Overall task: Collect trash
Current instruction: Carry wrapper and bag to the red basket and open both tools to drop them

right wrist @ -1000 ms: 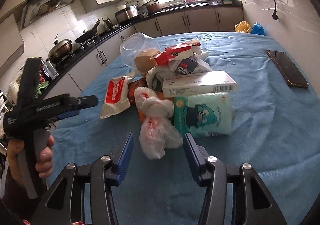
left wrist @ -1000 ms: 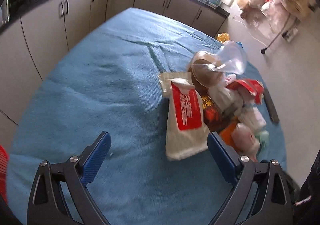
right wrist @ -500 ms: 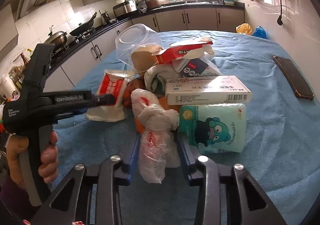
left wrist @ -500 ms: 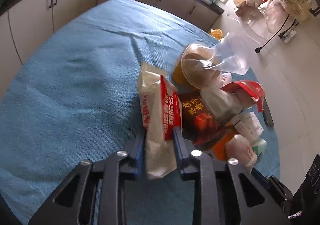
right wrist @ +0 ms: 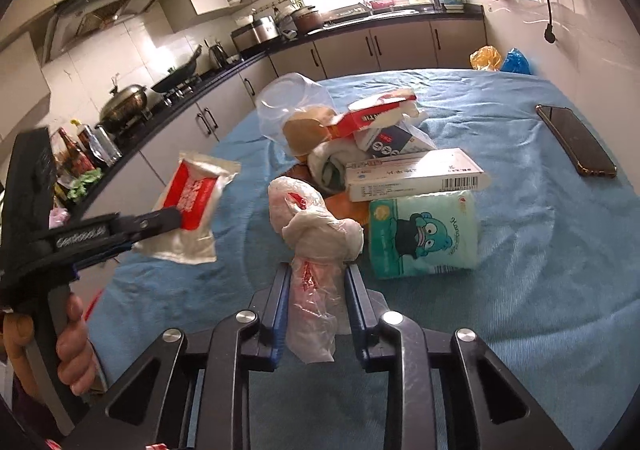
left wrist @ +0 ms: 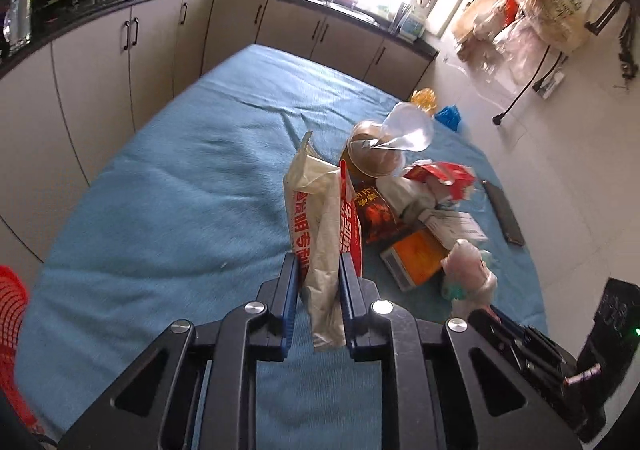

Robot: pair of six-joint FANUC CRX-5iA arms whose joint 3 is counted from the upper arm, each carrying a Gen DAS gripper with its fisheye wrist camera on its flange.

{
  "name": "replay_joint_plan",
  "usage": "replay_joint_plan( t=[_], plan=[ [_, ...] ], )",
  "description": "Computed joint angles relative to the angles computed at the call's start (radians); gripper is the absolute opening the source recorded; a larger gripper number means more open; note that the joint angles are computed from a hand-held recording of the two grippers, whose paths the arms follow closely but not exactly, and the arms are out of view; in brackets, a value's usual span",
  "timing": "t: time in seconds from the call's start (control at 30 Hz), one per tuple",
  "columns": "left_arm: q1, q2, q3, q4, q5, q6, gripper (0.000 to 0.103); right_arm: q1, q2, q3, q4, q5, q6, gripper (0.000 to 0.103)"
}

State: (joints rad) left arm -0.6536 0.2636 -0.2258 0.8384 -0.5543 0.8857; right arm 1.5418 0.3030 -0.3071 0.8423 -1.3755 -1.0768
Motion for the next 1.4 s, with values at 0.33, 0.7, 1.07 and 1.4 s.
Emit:
replay_joint_plan(
  t=[0.33, 0.7, 1.07, 1.4],
  plan=[
    [0.139, -0.244, -0.248, 0.077, 0.078, -0.095, 0.019, -0.021, 0.056, 0.103, 0.085, 0.042, 0.118, 0.028],
    [0.421, -0.315, -0.297, -0.291, 0.120, 0.213, 0.019, -0.246, 0.231, 0.321, 0.263, 0.535, 0.392, 0.028],
    [0.537, -0.199, -0.257, -0.387, 0.085, 0.282, 0.019, -0.377, 0.583, 0.917, -0.148, 0.722, 1.031, 0.029],
    [0.575, -0.191, -0.289, -0.265, 0.086, 0.184, 0.040, -0.411, 0.772, 1.259, -0.426, 0.638, 1.257, 0.043]
  ],
)
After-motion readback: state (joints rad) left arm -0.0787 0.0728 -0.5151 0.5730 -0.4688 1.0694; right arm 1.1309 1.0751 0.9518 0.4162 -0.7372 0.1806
